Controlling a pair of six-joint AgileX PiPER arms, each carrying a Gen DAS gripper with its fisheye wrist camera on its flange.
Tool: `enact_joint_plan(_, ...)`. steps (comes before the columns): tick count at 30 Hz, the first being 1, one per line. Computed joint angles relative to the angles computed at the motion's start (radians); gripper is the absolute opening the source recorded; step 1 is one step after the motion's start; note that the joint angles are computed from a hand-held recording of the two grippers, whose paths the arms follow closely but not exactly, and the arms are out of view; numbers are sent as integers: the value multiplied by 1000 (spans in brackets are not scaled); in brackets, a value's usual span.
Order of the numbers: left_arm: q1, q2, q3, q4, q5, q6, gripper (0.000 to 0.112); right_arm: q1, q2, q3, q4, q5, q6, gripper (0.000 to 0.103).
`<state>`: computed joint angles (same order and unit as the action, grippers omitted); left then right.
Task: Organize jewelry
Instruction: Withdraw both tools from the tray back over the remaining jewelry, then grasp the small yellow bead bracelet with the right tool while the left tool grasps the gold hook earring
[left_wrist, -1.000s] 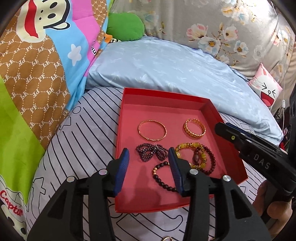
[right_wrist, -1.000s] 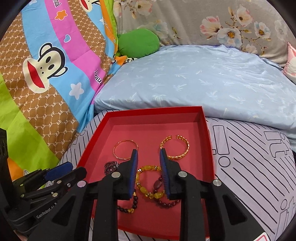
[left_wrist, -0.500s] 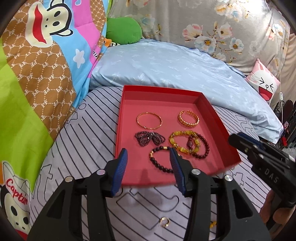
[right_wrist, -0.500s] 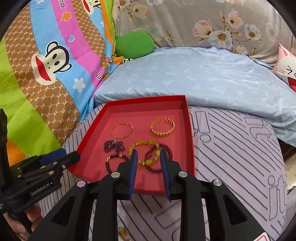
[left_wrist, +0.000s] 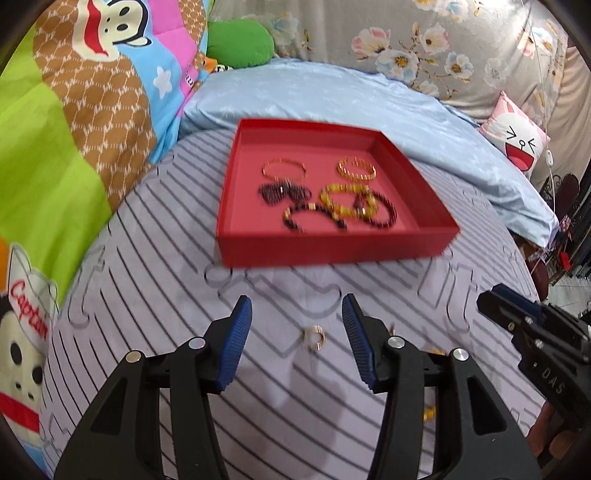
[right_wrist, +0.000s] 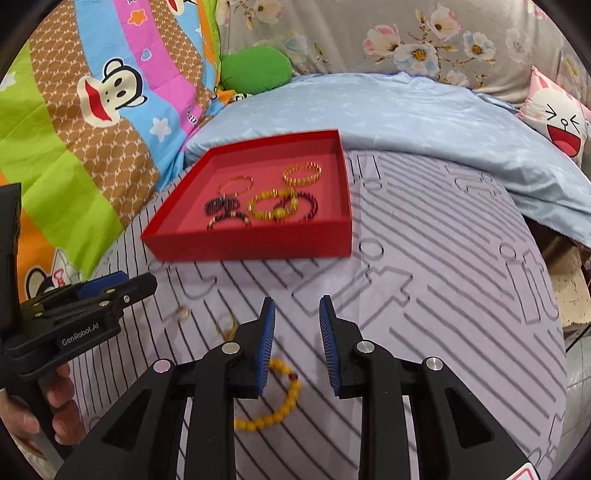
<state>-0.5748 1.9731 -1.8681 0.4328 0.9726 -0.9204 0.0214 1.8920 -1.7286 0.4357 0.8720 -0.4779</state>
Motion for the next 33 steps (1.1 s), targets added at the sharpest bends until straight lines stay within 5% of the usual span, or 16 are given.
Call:
enact_joint_plan(11,-71,-92,211,51,-46,-153,48,4,-99,279,12,-87,-31,25)
enact_joint_plan(23,-89,-123,303,52,-83,-212,48,50,-98,317,-50,-169,4,24)
enact_joint_plan(29,-93,-104,270,39,-87,-191,48,47,-98,323,-89,-195,24,8)
enact_joint_plan(33,-94,-80,230,23,-84,-172,48,18,-98,315,-85,-175,39,8)
